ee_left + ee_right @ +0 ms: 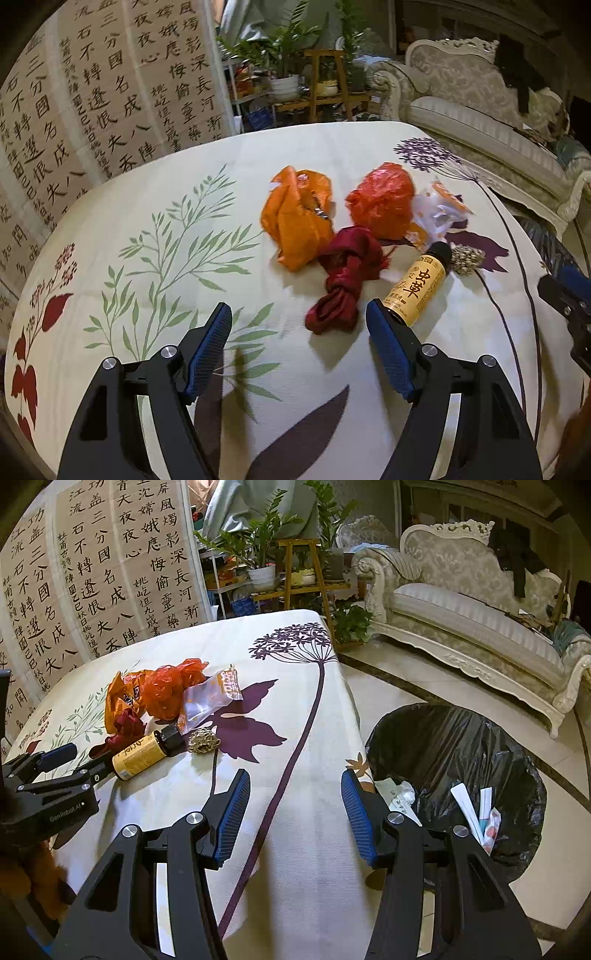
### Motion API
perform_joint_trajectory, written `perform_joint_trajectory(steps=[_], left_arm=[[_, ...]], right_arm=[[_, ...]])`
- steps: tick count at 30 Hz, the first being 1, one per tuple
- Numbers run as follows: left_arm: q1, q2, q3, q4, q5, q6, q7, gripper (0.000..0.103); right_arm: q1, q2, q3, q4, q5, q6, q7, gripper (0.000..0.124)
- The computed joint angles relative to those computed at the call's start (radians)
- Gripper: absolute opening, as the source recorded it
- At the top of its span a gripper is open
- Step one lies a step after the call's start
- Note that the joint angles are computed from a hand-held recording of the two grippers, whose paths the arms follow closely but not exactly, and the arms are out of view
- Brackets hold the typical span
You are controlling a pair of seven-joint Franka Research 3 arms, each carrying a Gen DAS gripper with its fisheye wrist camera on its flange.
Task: Collect trash
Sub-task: 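Move both open grippers back to the table, then grasp the yellow-labelled bottle with the right gripper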
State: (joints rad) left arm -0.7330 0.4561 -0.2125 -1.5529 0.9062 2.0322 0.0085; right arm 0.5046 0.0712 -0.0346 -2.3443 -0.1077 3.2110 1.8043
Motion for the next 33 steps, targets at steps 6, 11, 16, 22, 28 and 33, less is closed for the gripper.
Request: perform_joint_trajectory(steps=[6, 11, 16, 22, 28, 33], left_arm=[[-0.011, 0.026, -0.003, 0.034, -0.005, 0.028, 0.030, 0.073], [-0.027, 0.054, 0.004, 0.073, -0.014, 0.049, 0.061, 0.073], [-0.033, 0.039, 0.013, 0.056, -0.017, 0.065, 0.046, 0.073], [-0.030, -0.012, 0.009, -0.005, 0.005, 0.054, -0.005, 0.073], [-0.007, -0.057, -0.005, -0.069, 0.022, 0.042, -0.062, 0.073], [0.009, -0.094, -0.018, -0.118, 0.043, 0.017, -0.113, 0.073]], right_arm=[[-0.007, 0.002, 0.012, 0.002, 0.028, -0.001, -0.023, 0.050], [-0.006, 0.002, 0.011, 0.002, 0.034, -0.002, -0.027, 0.050], [-0.028, 0.003, 0.041, 0.002, 0.067, 0.002, -0.065, 0.050], [-0.026, 0.007, 0.065, 0.014, 0.111, 0.001, -0.113, 0.050], [0.016, 0.021, 0.058, 0.050, 0.100, -0.021, -0.111, 0.050], [0.061, 0.044, 0.041, 0.089, 0.043, -0.048, -0.069, 0.050]])
